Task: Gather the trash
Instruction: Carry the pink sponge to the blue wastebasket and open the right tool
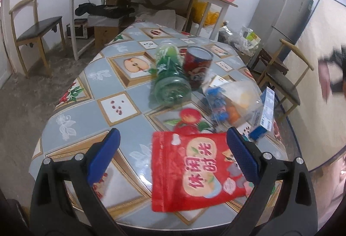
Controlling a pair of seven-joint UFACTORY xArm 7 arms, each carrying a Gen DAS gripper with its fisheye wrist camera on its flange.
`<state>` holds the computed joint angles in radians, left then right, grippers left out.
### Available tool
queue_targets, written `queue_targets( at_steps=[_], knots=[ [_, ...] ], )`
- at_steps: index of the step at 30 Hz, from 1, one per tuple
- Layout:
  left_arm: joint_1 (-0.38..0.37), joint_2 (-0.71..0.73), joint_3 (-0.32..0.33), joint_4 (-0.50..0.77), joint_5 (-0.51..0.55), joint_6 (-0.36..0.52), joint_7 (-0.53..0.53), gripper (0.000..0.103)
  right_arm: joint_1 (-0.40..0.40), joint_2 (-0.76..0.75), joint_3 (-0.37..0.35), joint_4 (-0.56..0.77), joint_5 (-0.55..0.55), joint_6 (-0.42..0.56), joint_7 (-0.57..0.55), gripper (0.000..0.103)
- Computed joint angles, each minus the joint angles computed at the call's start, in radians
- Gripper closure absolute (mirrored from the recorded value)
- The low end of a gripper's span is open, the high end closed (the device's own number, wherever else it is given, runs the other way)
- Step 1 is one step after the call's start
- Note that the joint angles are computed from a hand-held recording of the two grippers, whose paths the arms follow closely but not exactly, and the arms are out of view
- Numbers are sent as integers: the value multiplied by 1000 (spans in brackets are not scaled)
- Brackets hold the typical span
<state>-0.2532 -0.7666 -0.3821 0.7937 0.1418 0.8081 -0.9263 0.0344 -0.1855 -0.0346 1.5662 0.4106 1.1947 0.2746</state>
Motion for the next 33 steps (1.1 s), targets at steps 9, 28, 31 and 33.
queue_targets(
  at_steps=[9, 28, 31, 33],
  knots=[
    [-22, 12, -34, 33, 10, 29, -12, 8, -108, -338, -113, -603, 2, -112, -24, 26],
    [-66, 4, -47, 42, 3, 79, 35, 8, -253, -114, -167, -1041, -39, -482, -80, 18],
    [-72, 3, -48, 41, 1, 82, 40, 8, -265, -83, -137, -1045, -60, -547, -52, 15],
    [-74, 0, -50, 41, 3, 86, 44, 8, -280, -90, -117, -1059, -110, -573, -8, 14]
  ],
)
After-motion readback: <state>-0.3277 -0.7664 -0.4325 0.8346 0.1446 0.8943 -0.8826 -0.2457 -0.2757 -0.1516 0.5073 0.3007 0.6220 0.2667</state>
